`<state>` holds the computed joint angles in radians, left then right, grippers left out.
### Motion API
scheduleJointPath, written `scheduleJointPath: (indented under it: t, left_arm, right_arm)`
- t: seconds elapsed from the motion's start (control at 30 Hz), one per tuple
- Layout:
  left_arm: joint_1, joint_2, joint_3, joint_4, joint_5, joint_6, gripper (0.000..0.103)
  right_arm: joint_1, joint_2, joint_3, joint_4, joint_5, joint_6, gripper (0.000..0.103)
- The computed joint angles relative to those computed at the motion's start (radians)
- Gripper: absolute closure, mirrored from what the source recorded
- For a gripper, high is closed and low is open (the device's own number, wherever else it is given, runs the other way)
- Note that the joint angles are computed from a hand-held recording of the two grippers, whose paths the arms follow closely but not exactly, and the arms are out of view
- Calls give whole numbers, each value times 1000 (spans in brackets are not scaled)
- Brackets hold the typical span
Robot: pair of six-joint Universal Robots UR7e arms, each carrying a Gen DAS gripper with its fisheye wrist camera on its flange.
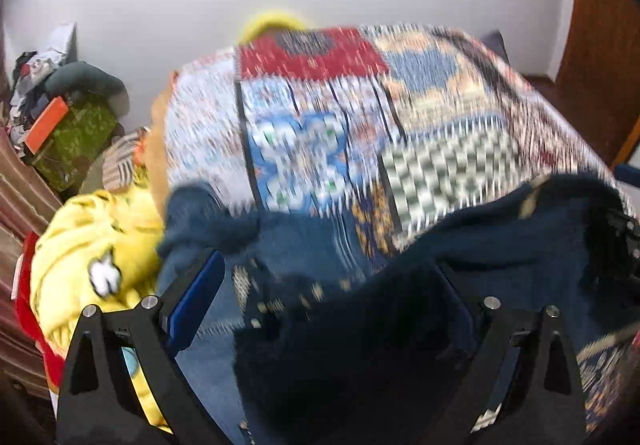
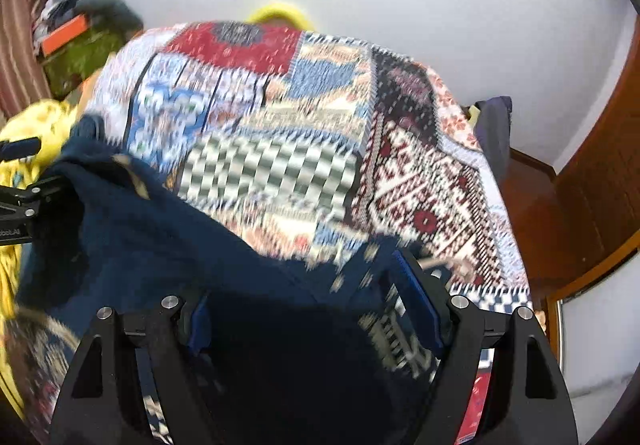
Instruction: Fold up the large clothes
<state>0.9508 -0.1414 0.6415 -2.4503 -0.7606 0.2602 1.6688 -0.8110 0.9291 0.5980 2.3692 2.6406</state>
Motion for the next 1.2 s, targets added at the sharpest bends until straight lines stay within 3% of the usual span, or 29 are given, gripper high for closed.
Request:
scheduleJointPath:
  t: [0.13,0.2,0.5,0.67,0.73,0.83,0.9,1.03,1.13,1.2]
  left_arm:
    - [-11,-38,19,-75,-19,-4,5]
    - [-14,-78,68,-111,-33,-21,5]
    - [-9,-247,384,-82,-159,-71,5]
    - [16,-280,502,-10,-233,-125,5]
    - [27,-271,518,11,-228,-143,5]
    - [49,-275,560,-31,-239,-158,4]
    - [62,-294,591,-71,-261,-180,3]
    - [72,-321,651,-146,-157,-190,3]
    - [80,-342,688,-144,-57,-210,3]
    - [90,-373,727,-146,-29,-246,3]
  right_arm:
    - [50,-88,114,-220,36,-165,27]
    - [66,-113,138,-246,30,-185,27]
    - [54,-125,193,-1,-212,29,27]
    - [17,-65,215,54,-214,78,27]
    - [-2,-41,205,92,-207,101,27]
    - [-38,-71,246,76,-246,135,27]
    - [-42,-104,279,58,-224,137,27]
    - [-52,-175,362,-6,-144,104,27]
    - [-76,-234,413,-7,-156,137,27]
    - [-90,-265,434,9,-175,175,27]
